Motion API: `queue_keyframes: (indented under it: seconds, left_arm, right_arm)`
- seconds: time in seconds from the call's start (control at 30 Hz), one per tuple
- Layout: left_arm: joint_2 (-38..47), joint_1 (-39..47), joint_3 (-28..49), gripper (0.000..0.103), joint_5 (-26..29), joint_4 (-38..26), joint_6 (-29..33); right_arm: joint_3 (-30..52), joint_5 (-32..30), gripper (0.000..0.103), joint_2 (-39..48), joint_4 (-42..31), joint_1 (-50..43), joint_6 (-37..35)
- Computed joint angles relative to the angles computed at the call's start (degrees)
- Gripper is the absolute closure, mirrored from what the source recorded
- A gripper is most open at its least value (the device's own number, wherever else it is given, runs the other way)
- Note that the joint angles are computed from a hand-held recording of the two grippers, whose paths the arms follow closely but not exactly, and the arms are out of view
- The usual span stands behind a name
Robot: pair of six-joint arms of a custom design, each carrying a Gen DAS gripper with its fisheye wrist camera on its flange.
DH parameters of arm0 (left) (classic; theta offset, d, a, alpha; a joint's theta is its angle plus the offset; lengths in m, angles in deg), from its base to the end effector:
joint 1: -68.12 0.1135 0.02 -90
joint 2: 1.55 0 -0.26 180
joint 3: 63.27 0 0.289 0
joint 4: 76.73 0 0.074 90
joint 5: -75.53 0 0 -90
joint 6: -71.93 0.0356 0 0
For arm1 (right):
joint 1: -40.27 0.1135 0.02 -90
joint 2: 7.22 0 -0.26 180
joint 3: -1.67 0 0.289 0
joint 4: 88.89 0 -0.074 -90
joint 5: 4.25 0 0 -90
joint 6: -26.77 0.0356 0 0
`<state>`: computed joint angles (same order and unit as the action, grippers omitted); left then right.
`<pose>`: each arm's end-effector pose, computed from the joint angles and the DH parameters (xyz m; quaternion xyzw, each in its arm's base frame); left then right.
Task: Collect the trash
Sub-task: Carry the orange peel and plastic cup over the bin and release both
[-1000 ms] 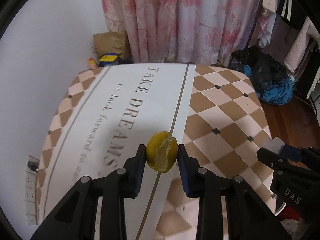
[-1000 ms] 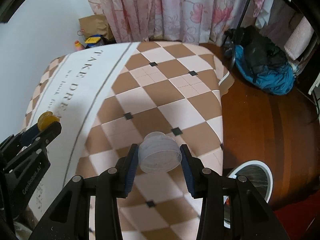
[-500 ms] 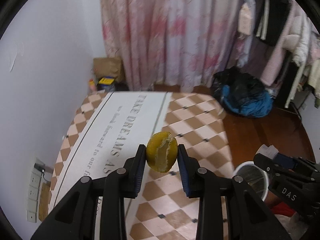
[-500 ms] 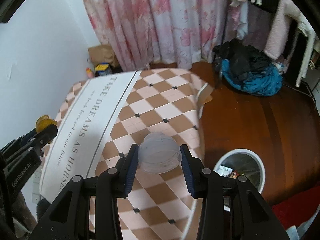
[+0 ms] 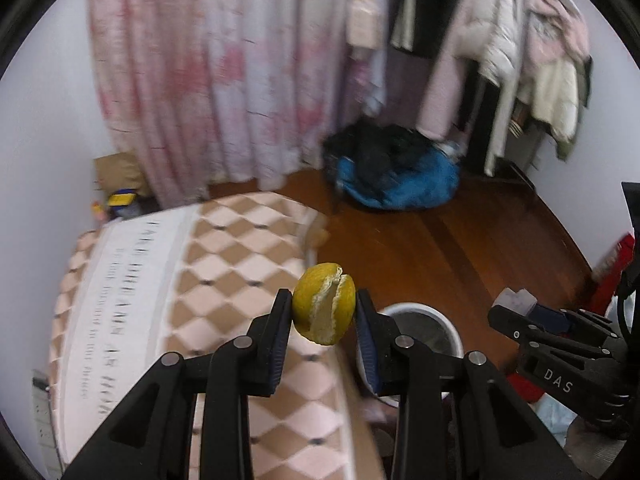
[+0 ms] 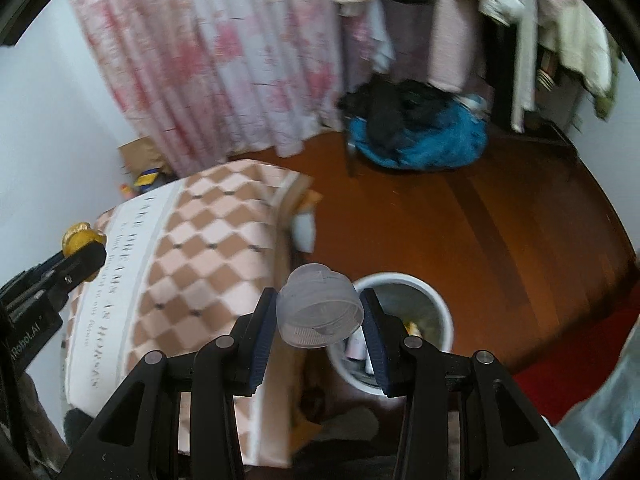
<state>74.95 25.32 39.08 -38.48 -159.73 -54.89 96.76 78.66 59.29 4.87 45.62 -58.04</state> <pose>0.2132 -0.1777 0.4028 -0.0098 0.9400 -0.0238 0.3402 0.2272 0.0257 0.3978 -0.0186 0.9586 0.0847 0.2713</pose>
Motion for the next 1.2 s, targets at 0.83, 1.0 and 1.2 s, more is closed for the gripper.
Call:
queue_keyframes:
  seconds: [0.83,1.0,1.2]
  left_arm:
    - [40.33,-2.28,12.96,0.072,21.35,11.80,3.32]
    - [39.70,-1.19,12.42,0.068,21.74,11.43,3.08]
    - [36.13,-0.80,10.69,0.025,19.04,10.39,1.80]
  right_arm:
    - [-14.26,-6.78,0.059,34.79,20.60,-27.06,-9.33]
    - [-14.24,-8.11,0.059,34.81,20.67,-27.27,-10.22]
    - [-14.35,-7.04,0.037,30.07,18.69,-26.03,-10.71]
